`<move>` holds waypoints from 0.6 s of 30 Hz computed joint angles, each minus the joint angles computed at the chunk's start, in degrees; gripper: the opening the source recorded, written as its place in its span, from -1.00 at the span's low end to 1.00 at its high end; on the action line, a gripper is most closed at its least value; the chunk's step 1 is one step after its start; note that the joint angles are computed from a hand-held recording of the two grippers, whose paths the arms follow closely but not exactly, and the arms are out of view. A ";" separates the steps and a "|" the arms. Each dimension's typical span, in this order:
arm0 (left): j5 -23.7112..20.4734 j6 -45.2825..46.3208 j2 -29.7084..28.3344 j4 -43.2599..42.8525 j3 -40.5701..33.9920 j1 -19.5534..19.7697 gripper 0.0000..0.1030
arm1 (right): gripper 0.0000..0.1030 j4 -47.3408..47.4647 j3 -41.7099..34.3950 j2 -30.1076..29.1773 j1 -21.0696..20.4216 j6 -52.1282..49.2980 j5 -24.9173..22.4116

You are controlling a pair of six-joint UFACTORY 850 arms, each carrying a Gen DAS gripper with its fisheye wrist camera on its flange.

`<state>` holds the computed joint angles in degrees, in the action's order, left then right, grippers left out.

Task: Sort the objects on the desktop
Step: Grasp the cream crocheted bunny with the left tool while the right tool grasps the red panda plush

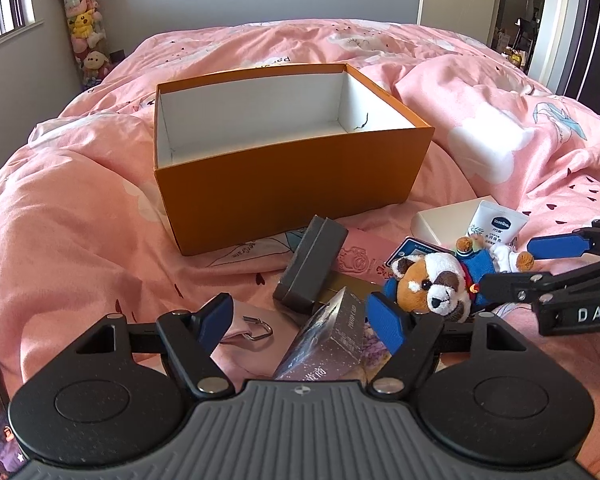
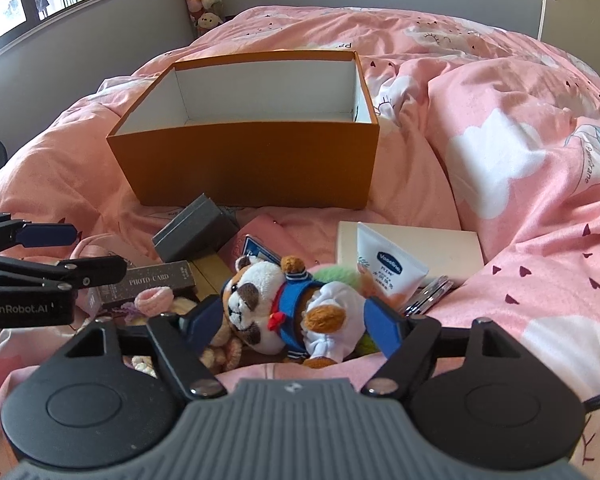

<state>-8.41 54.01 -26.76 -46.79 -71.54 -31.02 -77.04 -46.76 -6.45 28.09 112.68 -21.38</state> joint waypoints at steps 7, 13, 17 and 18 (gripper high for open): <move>-8.48 0.39 -0.85 0.52 -2.58 2.41 -0.10 | 0.12 5.25 0.96 2.18 -1.90 -9.70 4.57; -12.96 3.79 -0.38 -0.55 -2.94 2.74 -0.12 | 0.03 14.68 -0.07 2.13 -1.95 -29.45 5.48; -17.47 6.90 -0.27 -2.56 -3.33 2.48 -0.07 | 0.03 23.19 -1.09 2.13 -2.09 -45.65 5.92; -18.01 6.80 -0.33 -2.22 -3.39 2.22 -0.07 | 0.03 25.12 -1.27 2.10 -2.17 -48.60 6.27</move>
